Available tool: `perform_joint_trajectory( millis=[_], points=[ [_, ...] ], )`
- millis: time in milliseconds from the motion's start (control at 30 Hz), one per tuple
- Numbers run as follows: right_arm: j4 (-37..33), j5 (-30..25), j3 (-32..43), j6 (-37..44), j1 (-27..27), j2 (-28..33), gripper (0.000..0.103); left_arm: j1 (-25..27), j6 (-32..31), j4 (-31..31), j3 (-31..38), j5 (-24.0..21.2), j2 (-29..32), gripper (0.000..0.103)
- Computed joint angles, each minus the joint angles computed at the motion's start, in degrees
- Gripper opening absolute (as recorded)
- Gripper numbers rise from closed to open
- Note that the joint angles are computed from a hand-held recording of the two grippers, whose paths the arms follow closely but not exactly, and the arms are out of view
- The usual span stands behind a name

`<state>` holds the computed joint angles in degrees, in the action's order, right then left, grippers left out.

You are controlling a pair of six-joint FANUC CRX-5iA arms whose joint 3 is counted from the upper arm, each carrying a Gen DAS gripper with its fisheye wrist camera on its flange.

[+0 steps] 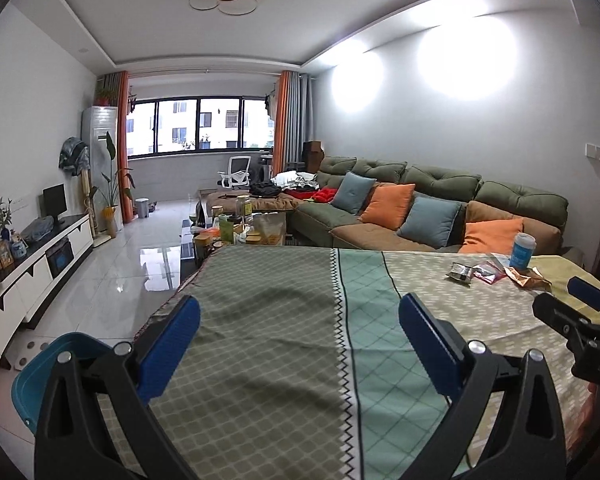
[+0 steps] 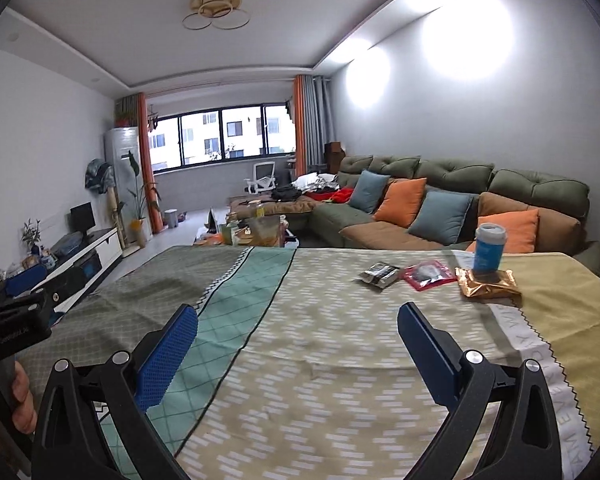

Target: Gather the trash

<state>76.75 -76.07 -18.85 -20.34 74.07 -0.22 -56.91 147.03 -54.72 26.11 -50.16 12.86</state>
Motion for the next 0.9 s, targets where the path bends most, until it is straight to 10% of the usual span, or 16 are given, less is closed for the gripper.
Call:
perform_joint_trajectory(
  millis=[900],
  points=[
    [1.07, -5.12, -1.36, -1.78, 1.48, -0.89, 0.099, -2.9, 2.47, -5.25, 1.26, -0.09, 1.01, 0.1]
  ],
)
